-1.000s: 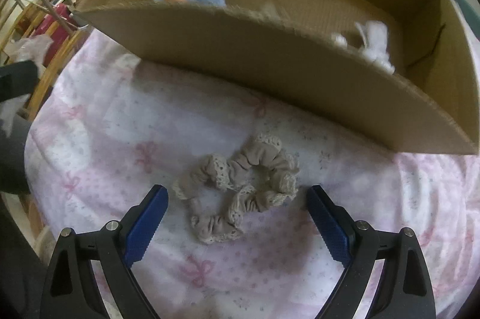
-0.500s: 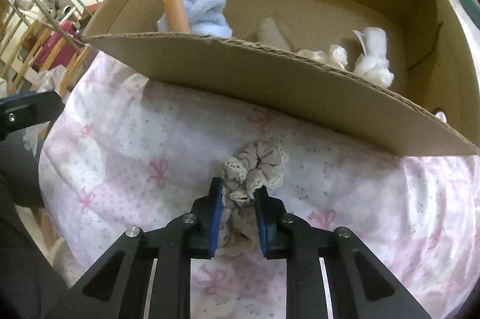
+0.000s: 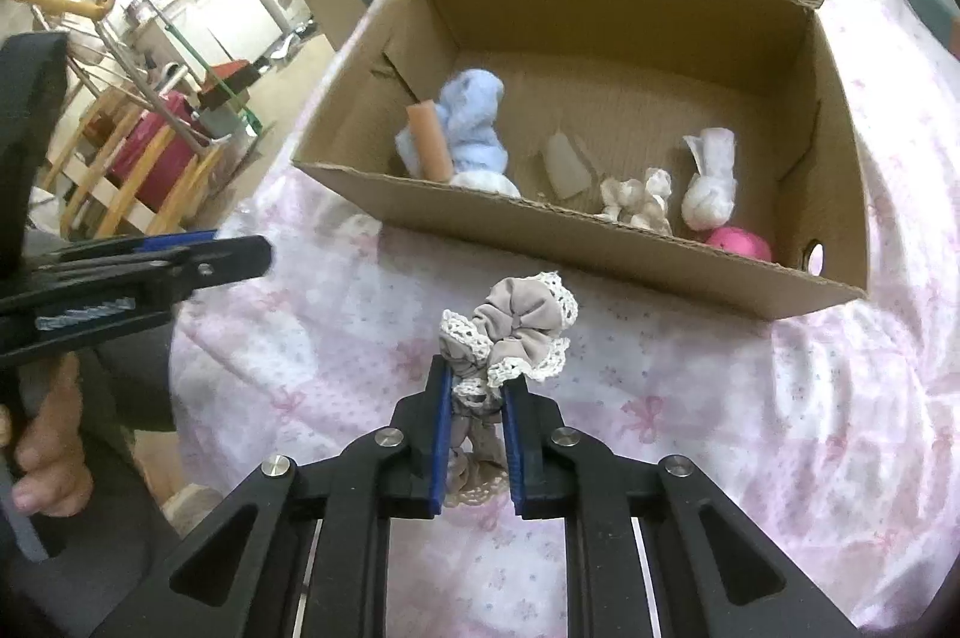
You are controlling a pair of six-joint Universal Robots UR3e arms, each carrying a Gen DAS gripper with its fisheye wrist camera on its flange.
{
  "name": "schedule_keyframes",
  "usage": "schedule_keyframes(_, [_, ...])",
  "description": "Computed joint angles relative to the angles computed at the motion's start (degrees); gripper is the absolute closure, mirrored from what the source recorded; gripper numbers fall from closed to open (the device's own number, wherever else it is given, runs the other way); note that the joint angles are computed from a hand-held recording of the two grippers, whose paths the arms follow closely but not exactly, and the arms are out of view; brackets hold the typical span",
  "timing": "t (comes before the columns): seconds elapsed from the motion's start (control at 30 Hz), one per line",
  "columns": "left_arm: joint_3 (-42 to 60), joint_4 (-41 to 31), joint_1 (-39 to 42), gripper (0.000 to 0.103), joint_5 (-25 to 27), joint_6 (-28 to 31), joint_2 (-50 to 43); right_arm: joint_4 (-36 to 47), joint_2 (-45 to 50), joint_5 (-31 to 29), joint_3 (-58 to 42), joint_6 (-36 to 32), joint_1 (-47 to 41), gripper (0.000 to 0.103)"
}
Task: Organize soft objects
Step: 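Lift the packaged item with the left gripper while the right gripper grasps the tan lace scrunchie, then carry the packaged item and tan lace scrunchie over the box with both grippers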
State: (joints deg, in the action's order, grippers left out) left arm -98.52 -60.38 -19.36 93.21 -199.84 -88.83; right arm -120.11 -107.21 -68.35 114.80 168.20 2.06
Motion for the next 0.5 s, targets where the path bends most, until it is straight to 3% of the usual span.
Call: schedule_keyframes(0.5, [0.9, 1.7, -3.4, 0.067, 6.6, -0.2, -0.6, -4.9, -2.7, 5.9, 3.8, 2.1, -4.0, 0.086])
